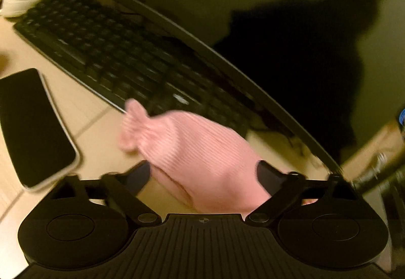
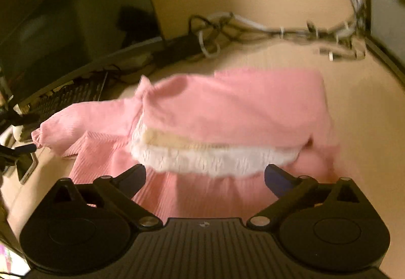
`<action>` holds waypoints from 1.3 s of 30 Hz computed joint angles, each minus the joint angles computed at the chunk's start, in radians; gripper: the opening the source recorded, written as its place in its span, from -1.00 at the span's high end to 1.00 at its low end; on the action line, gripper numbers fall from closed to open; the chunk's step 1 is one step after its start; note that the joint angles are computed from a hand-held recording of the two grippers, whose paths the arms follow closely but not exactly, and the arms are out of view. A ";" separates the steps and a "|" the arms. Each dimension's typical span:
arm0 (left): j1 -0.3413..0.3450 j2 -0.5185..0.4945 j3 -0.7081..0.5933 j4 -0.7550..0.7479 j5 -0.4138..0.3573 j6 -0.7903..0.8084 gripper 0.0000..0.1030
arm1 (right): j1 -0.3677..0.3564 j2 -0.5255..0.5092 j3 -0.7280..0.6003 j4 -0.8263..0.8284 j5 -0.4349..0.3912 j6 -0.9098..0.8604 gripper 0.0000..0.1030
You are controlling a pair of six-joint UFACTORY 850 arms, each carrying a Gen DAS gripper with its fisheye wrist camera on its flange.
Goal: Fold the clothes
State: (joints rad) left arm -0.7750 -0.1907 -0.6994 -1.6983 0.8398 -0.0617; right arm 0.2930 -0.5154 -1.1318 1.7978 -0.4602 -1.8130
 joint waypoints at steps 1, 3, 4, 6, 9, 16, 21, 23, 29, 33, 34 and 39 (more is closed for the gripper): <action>0.010 -0.004 0.000 -0.017 -0.001 0.001 -0.52 | -0.001 -0.006 0.000 0.001 -0.007 0.024 -1.00; 0.025 -0.011 0.004 -0.034 -0.001 -0.009 -0.52 | -0.001 -0.004 0.011 0.047 -0.015 0.011 -1.00; 0.026 -0.016 0.006 -0.033 0.007 -0.025 -0.52 | 0.001 -0.007 0.009 0.047 -0.011 0.011 -1.00; 0.028 -0.031 0.004 -0.027 0.020 -0.053 -0.52 | 0.003 -0.009 0.007 0.048 -0.007 0.008 -1.00; 0.041 -0.051 -0.006 -0.009 0.007 -0.084 -0.49 | 0.006 -0.009 0.005 0.027 0.003 0.015 -1.00; 0.066 -0.084 -0.030 -0.012 -0.015 -0.082 0.39 | -0.018 0.025 0.018 -0.091 -0.015 0.095 -1.00; 0.051 -0.098 -0.078 -0.065 0.061 0.115 0.83 | -0.065 0.110 0.102 0.105 -0.035 -0.160 -1.00; 0.025 -0.096 -0.112 -0.079 0.127 0.208 0.83 | -0.083 0.136 0.124 0.204 -0.035 -0.278 -1.00; -0.043 -0.111 -0.269 0.064 0.221 0.441 0.83 | -0.135 0.134 0.120 0.360 -0.081 -0.374 -1.00; -0.030 -0.181 -0.401 0.203 0.110 0.486 0.83 | -0.164 0.120 0.110 0.351 -0.111 -0.348 -1.00; -0.022 -0.206 -0.436 0.231 0.071 0.486 0.83 | -0.170 0.119 0.111 0.342 -0.116 -0.353 -1.00; 0.020 -0.362 -0.632 0.286 -0.107 0.531 0.83 | -0.197 0.118 0.122 0.319 -0.114 -0.385 -1.00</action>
State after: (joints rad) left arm -0.7549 -0.5531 -1.3315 -1.4127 0.7331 0.4692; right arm 0.0955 -0.3975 -1.0095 2.1164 -0.5741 -2.1980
